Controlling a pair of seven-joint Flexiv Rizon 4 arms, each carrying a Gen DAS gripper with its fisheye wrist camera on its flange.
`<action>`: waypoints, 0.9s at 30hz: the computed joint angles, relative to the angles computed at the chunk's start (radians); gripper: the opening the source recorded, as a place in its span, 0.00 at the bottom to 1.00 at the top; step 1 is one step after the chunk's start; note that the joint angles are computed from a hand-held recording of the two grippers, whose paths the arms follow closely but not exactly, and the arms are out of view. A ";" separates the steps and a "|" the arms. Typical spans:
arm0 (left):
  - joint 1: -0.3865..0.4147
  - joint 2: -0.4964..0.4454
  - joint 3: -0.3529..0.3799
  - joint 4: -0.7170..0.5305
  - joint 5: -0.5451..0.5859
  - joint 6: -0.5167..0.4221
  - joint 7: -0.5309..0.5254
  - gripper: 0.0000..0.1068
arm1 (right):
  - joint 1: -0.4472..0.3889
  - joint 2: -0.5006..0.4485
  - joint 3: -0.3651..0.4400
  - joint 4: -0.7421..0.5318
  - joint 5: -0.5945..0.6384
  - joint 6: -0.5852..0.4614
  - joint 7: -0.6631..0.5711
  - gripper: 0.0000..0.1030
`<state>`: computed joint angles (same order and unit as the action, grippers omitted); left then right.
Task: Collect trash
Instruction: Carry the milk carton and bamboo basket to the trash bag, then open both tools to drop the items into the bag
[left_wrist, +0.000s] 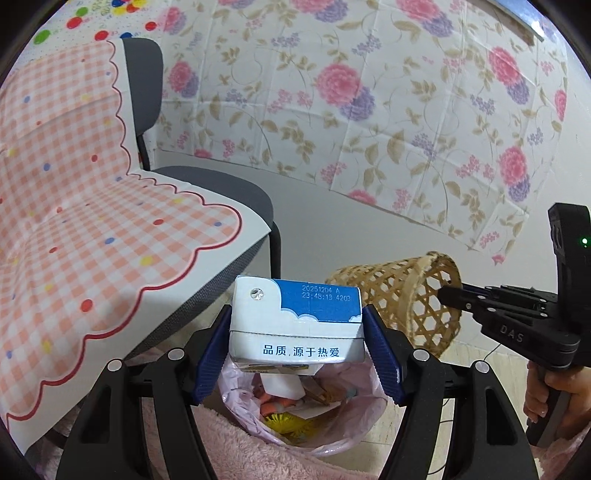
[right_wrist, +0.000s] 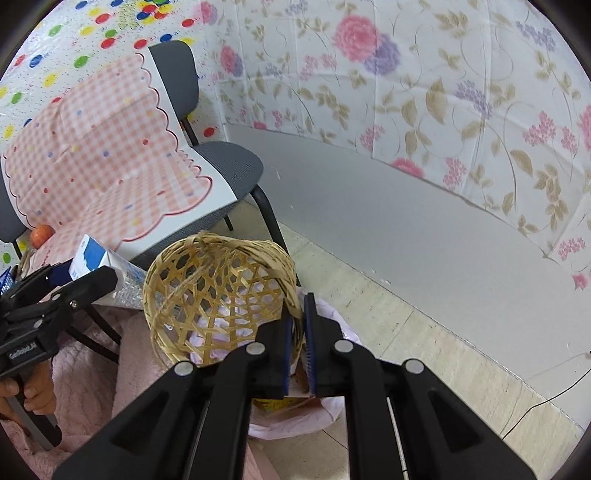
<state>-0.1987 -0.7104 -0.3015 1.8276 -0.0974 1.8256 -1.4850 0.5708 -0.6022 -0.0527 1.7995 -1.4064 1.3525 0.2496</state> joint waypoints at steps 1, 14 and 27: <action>0.001 -0.004 -0.004 -0.007 0.002 -0.014 0.005 0.65 | 0.000 -0.007 0.002 -0.004 0.011 -0.005 -0.010 0.07; 0.006 -0.005 -0.009 -0.022 -0.029 -0.040 0.006 0.76 | 0.047 -0.102 -0.057 -0.086 0.280 0.115 -0.200 0.15; -0.139 0.075 0.210 0.060 -0.097 -0.005 -0.063 0.82 | 0.202 -0.051 -0.206 -0.051 0.345 0.134 -0.256 0.33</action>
<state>-0.3375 -0.6359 -0.0915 1.8879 -0.1941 1.8206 -1.5478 0.7724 -0.6529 -0.2584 1.7484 -1.0611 1.4862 -0.0066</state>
